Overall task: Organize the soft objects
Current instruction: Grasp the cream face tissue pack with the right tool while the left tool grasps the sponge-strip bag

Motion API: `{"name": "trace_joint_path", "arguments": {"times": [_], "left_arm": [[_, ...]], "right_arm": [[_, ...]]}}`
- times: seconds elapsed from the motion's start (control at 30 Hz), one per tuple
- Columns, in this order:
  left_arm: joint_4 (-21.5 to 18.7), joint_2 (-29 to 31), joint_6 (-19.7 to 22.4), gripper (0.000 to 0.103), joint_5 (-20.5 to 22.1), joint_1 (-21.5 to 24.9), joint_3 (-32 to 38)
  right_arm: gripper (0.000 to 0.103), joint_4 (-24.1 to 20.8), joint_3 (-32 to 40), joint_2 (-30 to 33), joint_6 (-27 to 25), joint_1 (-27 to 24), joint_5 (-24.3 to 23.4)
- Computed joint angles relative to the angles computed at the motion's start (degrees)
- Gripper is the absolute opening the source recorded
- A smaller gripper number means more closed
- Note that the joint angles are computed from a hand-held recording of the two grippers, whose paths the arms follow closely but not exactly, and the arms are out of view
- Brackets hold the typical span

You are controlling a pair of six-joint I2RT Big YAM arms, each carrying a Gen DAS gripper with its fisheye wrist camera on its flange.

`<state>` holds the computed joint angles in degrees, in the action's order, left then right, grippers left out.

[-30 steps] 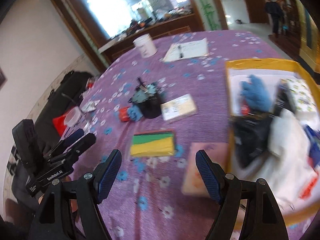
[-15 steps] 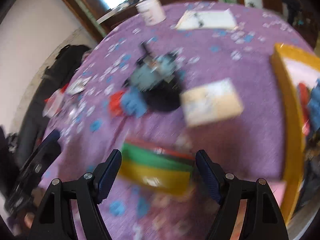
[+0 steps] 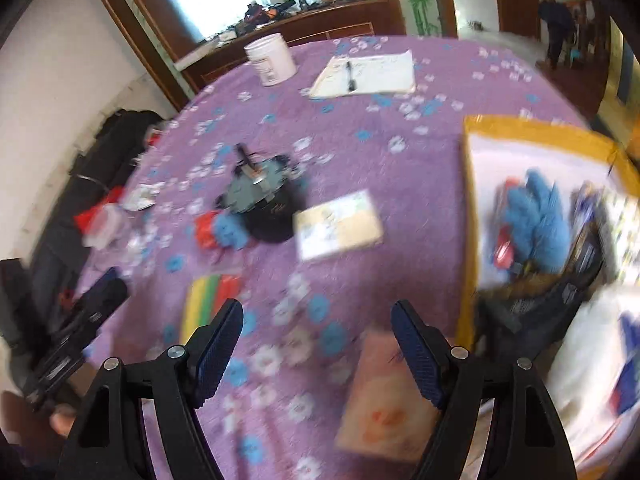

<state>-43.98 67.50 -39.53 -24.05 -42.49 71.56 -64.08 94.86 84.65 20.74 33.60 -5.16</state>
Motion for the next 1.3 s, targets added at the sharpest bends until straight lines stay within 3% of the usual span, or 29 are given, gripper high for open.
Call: {"name": "trace_joint_path", "arguments": {"times": [0.27,0.5,0.53,0.57,0.6,0.63,0.83,1.07,1.3], "left_arm": [[-0.2,0.3,0.5,0.092,0.8,0.0,0.1],[0.0,1.0,2.5,0.092,1.3,-0.7,0.7],[0.0,1.1,2.8,0.092,1.4,-0.8,0.8],[-0.1,1.1,3.0,0.092,1.5,-0.8,0.8],[-0.1,1.2,3.0,0.092,1.6,-0.8,0.8],[-0.2,1.3,3.1,0.092,1.8,-0.8,0.9],[-0.4,1.4,2.7,0.092,2.0,-0.6,0.9],[-0.6,1.4,2.0,0.092,2.9,-0.2,0.7],[-3.0,2.0,1.7,0.092,3.3,-0.9,2.1]], "right_arm": [[0.084,-5.9,9.5,9.8,-6.4,0.4,4.5],[0.087,-6.9,13.7,14.6,-6.0,-0.3,4.1],[0.085,-6.6,13.6,14.7,-5.8,-0.2,4.2],[0.073,-6.5,13.3,14.6,-5.2,0.0,5.2],[0.067,-7.0,13.4,14.7,-5.0,0.0,5.1],[0.067,-6.7,13.1,14.5,-4.7,0.0,5.1],[0.067,-4.2,6.5,8.2,-2.1,1.1,5.5],[0.068,5.3,-7.1,-5.5,0.5,4.0,6.6],[0.068,9.5,-14.3,-13.9,2.9,4.8,6.8]]}}
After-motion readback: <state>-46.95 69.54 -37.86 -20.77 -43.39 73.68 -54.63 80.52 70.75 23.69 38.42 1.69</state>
